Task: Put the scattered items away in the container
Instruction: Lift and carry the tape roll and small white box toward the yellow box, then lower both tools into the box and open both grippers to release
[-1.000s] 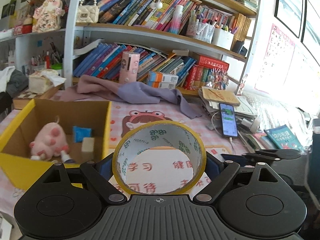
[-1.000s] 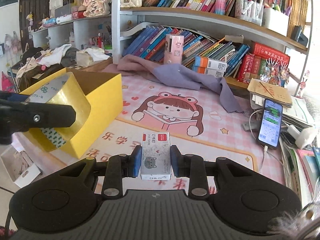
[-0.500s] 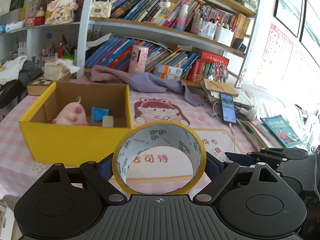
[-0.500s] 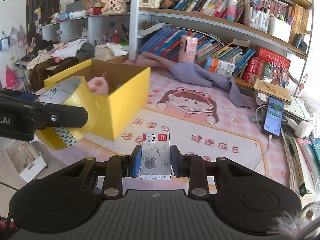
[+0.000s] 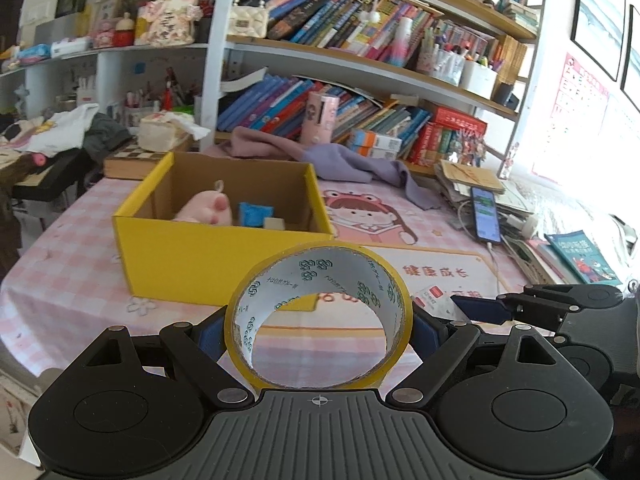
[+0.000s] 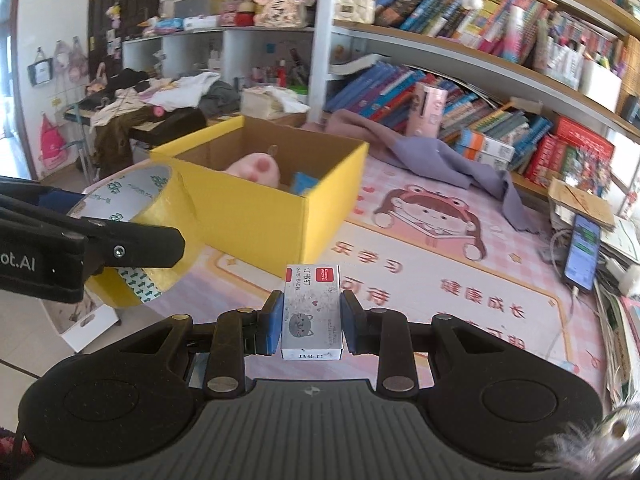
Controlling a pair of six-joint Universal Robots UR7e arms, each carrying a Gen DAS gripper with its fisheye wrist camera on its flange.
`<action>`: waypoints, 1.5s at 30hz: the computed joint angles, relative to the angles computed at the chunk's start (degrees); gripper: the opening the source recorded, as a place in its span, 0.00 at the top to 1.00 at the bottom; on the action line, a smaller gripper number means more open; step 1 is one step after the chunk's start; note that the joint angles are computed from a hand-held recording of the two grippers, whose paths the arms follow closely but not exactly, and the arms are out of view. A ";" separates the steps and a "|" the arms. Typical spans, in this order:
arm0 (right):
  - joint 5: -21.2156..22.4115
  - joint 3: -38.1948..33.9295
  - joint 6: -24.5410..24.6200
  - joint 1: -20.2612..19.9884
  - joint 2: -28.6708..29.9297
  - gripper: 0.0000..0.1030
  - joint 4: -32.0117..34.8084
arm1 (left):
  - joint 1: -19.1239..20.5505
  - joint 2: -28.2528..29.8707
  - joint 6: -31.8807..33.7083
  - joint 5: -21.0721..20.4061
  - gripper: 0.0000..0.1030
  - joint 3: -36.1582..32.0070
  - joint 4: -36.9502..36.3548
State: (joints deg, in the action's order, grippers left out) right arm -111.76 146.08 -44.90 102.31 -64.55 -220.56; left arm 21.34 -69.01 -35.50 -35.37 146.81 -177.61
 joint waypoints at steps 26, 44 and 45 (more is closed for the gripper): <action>2.43 -7.08 -1.91 4.58 6.36 0.73 9.20 | 4.41 -10.84 -10.39 4.00 0.14 0.61 20.33; 9.08 -21.32 -5.78 2.10 10.33 0.73 16.29 | 13.97 1.61 17.91 6.73 0.14 -9.71 -5.70; 9.31 -22.39 -5.76 1.95 10.69 0.73 16.86 | 14.73 2.39 20.17 6.47 0.14 -10.86 -6.99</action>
State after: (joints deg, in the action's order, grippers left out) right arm -102.44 123.68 -50.66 104.26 -53.86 -203.70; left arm 36.07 -66.62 -15.34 -28.90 135.96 -184.60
